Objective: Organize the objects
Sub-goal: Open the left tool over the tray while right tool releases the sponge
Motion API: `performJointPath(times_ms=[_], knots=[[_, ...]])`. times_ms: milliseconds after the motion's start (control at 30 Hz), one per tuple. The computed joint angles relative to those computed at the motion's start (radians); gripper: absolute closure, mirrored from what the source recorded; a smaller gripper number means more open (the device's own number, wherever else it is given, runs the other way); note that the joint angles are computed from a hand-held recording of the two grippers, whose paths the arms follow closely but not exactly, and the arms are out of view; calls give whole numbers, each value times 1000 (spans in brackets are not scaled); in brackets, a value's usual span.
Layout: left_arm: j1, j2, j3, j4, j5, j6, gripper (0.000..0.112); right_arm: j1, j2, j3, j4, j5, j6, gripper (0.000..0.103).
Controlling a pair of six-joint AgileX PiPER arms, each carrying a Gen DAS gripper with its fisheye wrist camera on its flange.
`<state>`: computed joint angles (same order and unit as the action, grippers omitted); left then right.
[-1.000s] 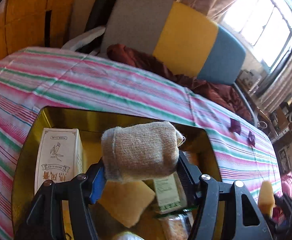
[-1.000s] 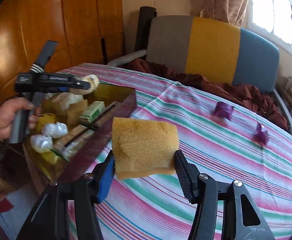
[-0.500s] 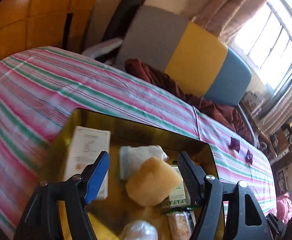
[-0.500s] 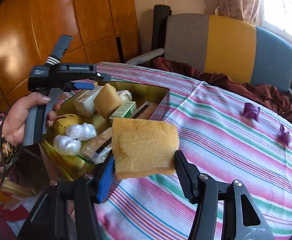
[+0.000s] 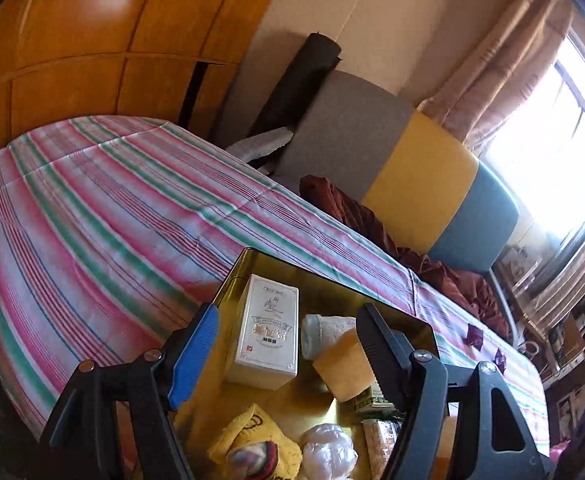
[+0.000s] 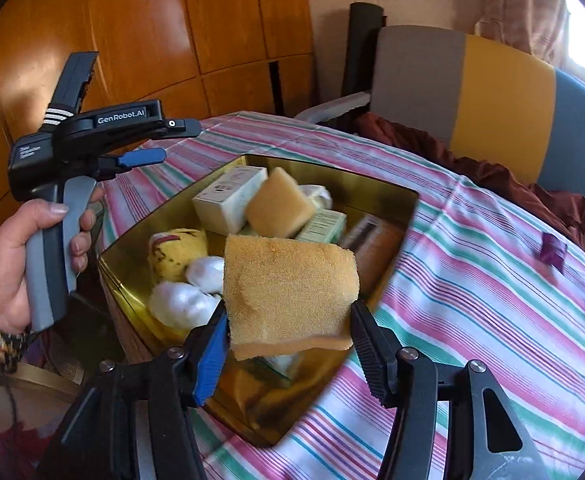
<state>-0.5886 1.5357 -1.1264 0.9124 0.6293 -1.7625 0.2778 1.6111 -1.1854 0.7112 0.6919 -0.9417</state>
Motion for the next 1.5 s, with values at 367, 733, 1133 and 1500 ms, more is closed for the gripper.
performJointPath(times_ms=[367,733,1133,1500], knots=[[3,-33,23,-1,-16,-60,40,148,157,-188,-256,-12,364,42],[-18,-49,17,24,-7,-86,40,109,147,-174,-95,-10,296,24],[-47,-55,-7,41,45,-65,40,105,250,-259,11,177,236,33],[-89,6,-59,-13,23,18,40,3,54,-93,-78,12,248,33]])
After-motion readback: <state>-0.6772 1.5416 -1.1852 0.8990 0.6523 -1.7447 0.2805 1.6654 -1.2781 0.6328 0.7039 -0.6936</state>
